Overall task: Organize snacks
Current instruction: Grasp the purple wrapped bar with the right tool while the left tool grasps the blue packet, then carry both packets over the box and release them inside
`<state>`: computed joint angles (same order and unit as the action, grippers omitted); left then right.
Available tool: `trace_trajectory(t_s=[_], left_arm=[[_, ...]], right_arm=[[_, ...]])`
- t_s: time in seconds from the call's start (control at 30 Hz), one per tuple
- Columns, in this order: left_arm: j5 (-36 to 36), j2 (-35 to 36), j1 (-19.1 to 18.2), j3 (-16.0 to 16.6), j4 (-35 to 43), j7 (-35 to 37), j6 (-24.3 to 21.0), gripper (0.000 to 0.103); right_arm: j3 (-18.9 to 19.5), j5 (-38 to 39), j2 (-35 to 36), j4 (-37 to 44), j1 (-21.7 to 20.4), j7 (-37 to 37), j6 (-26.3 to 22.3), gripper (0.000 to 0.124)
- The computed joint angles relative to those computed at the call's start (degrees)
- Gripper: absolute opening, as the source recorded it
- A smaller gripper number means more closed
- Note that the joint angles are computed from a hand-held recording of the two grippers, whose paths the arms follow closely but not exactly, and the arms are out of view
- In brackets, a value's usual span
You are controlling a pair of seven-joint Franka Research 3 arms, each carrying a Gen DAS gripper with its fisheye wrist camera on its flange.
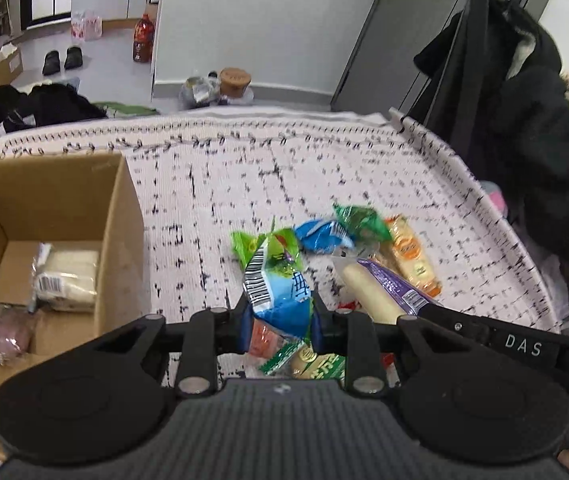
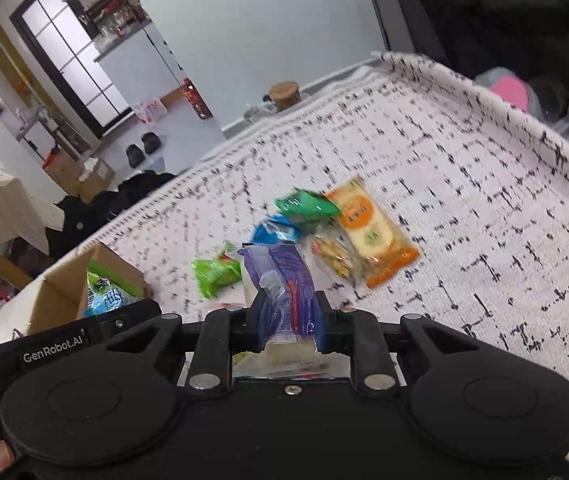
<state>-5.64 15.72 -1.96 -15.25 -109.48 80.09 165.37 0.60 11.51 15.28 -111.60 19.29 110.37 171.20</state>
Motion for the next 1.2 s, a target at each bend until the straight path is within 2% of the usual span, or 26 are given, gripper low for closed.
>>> trace_trajectory(t_s=[0.23,0.37,0.7,0.83,1.2], left_arm=[[-4.4,-2.8,2.2,-1.7,-2.6,3.2,3.1,0.026],[-7.9,-4.3,3.2,-2.1,-4.0,5.3,4.5,0.026],[-17.9,-7.5,5.2,-2.3,-6.5,11.7,6.9,0.026],[-18.2,-8.6,4.4,-0.2,-7.3,11.1,7.4,0.026],[-22.7,-11.9,4.7,4.4,-10.2,13.1,5.2,0.027]], right_arm=[[0.6,0.3,-0.8,0.3,0.9,-0.3,1.9,0.02],[2.3,2.6,-0.6,1.4,0.5,-1.5,2.1,0.02],[1.2,0.7,1.0,4.9,3.9,0.3,2.5,0.02],[2.2,1.4,2.1,6.8,4.2,0.1,2.0,0.02],[4.0,2.9,5.7,13.0,6.1,-1.2,1.5,0.02]])
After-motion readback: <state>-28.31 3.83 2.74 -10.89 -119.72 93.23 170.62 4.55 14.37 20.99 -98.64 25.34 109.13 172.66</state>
